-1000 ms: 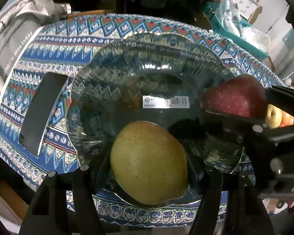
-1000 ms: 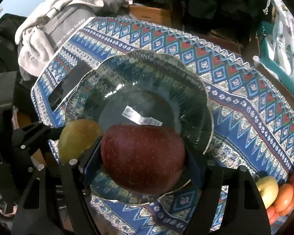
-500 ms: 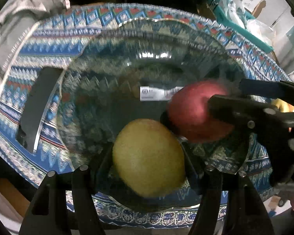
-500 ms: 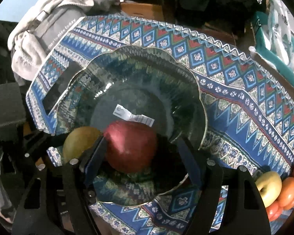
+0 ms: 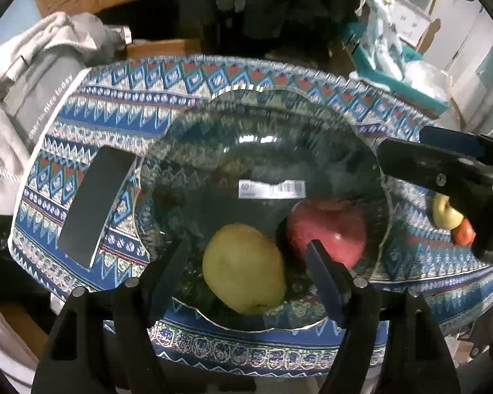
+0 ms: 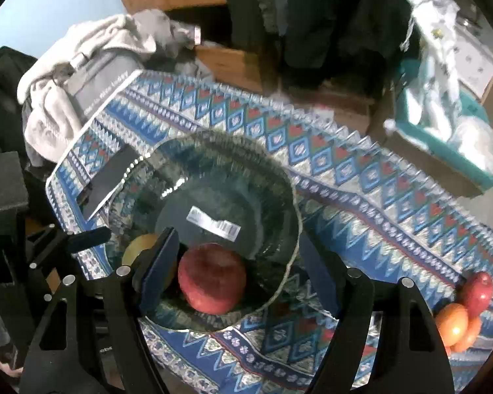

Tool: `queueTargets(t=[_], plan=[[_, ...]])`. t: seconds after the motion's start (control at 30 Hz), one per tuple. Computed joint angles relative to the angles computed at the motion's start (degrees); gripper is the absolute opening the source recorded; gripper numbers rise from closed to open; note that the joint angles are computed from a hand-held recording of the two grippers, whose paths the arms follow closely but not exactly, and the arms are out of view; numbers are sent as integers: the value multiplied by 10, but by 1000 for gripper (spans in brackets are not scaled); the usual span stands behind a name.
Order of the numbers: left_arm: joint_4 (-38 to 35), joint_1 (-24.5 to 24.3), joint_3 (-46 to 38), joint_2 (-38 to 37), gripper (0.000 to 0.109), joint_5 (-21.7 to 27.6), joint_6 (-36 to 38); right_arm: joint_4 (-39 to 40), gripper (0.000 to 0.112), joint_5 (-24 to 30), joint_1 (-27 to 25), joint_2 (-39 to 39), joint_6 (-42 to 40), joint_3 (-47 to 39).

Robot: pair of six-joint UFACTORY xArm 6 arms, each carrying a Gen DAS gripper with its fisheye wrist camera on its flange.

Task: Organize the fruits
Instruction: 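Withdraw both tools from the bowl toward the fruit cluster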

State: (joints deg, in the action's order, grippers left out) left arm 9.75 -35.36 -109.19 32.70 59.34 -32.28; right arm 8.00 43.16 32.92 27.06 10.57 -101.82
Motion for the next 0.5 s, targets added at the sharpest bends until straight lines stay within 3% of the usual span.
queueTargets(t=[0.27, 0.5], plan=[[8, -13, -8, -12, 78, -18, -2, -51, 77, -15, -9, -64, 35, 54], [8, -32, -44, 0, 78, -18, 12, -100, 77, -45, -26, -145, 56, 153]])
